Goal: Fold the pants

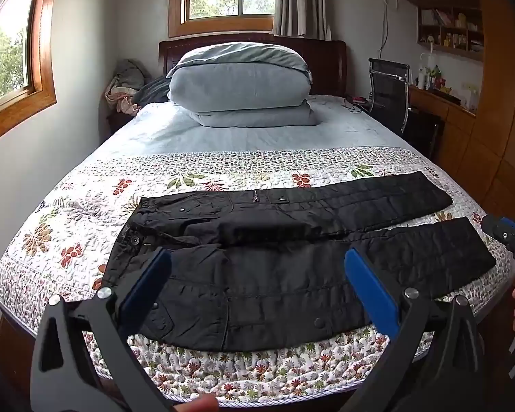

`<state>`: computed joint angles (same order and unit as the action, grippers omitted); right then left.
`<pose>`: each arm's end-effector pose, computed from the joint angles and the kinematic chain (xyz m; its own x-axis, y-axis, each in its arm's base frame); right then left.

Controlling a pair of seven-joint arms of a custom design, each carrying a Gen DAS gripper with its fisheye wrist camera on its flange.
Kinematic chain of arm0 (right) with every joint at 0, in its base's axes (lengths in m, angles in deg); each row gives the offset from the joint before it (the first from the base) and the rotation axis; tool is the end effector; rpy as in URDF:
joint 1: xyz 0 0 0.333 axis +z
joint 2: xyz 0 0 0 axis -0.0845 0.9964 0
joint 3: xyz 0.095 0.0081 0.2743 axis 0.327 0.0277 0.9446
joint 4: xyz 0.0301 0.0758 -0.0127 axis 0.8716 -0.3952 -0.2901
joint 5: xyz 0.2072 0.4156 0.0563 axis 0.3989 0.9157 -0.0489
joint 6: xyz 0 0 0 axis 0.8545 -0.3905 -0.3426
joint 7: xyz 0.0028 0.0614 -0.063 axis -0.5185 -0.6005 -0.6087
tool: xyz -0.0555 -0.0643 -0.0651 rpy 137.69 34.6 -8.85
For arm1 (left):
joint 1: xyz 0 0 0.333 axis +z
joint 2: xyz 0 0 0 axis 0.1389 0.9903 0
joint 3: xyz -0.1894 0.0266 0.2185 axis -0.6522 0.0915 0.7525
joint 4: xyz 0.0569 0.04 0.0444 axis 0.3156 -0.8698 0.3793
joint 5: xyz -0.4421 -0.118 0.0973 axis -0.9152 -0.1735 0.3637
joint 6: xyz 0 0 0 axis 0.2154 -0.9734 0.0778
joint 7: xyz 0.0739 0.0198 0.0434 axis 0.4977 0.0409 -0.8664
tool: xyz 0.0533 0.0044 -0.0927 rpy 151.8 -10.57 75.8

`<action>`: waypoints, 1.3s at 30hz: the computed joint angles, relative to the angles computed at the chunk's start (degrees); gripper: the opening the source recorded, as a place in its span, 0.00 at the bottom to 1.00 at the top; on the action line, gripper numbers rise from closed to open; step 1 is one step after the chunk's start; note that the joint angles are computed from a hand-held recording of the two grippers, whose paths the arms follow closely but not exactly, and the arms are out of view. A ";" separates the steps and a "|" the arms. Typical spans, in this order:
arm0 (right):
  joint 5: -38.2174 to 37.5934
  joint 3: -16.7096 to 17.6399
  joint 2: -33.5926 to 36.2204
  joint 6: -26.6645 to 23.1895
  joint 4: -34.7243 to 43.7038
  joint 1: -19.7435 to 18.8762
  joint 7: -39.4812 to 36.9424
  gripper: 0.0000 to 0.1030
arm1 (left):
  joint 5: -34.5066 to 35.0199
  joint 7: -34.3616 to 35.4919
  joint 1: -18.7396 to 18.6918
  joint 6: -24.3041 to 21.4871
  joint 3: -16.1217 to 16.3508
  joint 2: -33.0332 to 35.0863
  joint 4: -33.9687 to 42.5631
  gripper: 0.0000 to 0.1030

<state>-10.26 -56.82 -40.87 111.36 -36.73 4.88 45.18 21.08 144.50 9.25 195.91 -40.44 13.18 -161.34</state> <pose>0.5527 0.1605 0.6566 0.0289 -0.9783 -0.2050 -0.5718 0.1520 -0.8062 0.5409 -0.0459 0.6217 -0.0159 -0.9999 -0.0036 -0.5751 0.0121 -0.8180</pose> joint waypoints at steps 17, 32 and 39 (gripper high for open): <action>-3.84 1.00 0.42 -1.09 0.60 -0.33 2.11 0.97 | 0.47 -0.13 0.75 -0.44 -0.07 0.57 0.28 0.98; -3.88 0.94 1.11 -1.45 1.58 -0.05 1.21 0.97 | -0.06 0.09 0.23 -0.22 0.43 0.89 0.40 0.98; -4.14 0.97 1.16 -1.60 1.78 0.10 0.84 0.97 | -0.06 0.07 0.40 -0.27 0.28 0.88 0.55 0.98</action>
<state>-14.40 -55.85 -39.72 109.76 -34.95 4.98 46.02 21.02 144.56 9.65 195.64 -40.16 14.06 -160.79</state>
